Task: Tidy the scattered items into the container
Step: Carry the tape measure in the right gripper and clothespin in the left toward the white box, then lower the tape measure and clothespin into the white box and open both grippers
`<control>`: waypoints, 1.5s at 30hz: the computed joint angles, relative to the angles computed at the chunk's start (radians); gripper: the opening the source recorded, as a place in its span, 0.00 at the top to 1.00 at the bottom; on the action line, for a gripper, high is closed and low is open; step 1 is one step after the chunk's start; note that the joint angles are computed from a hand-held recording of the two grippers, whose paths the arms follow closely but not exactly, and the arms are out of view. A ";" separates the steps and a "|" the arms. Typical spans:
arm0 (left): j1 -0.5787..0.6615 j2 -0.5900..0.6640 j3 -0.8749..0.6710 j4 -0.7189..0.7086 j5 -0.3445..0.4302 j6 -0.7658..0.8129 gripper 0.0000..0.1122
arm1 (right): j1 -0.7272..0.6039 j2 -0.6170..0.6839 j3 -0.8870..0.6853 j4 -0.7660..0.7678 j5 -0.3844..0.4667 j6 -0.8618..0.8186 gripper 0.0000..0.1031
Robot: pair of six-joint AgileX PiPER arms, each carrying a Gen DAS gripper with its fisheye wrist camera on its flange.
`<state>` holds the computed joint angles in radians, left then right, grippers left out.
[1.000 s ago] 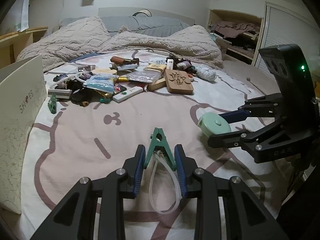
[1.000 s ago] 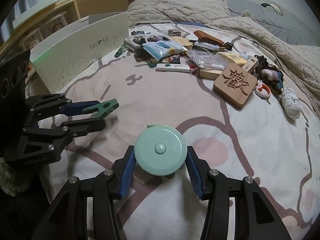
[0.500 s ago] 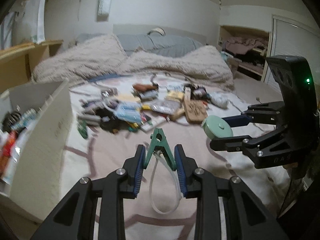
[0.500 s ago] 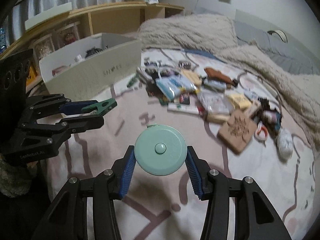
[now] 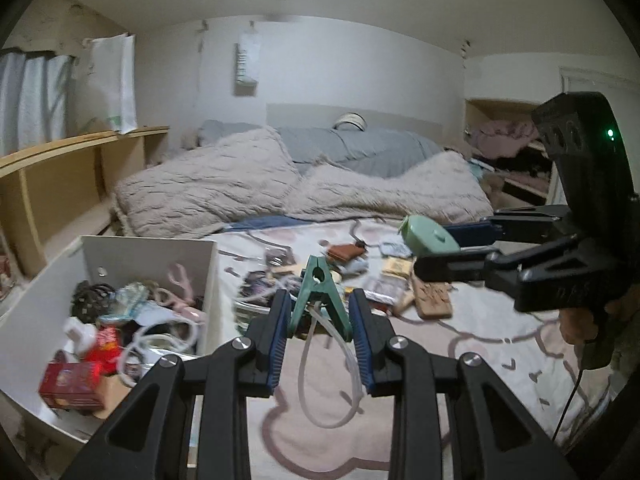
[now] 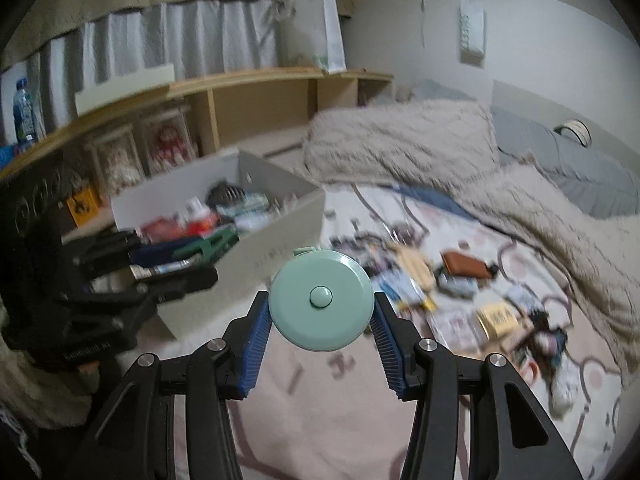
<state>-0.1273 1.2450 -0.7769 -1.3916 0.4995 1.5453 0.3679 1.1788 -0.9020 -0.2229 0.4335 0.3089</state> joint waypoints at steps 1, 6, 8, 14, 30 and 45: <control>0.034 0.003 -0.017 0.019 0.026 -0.024 0.73 | 0.001 0.008 -0.019 0.017 -0.001 -0.015 0.51; 0.180 0.014 -0.100 0.092 0.118 -0.112 0.73 | 0.031 0.085 -0.152 0.056 0.008 -0.043 0.51; 0.237 0.016 -0.128 0.107 0.155 -0.134 0.73 | 0.050 0.113 -0.191 0.028 0.007 -0.021 0.51; 0.355 0.020 -0.189 0.138 0.203 -0.172 0.73 | 0.081 0.207 -0.328 0.079 0.011 -0.062 0.51; 0.490 0.165 -0.428 0.306 0.278 -0.332 0.73 | 0.072 0.652 -1.082 0.347 0.401 -0.205 0.51; 0.449 0.303 -0.441 0.502 0.207 -0.514 0.73 | 0.064 0.989 -1.343 0.377 0.605 -0.184 0.51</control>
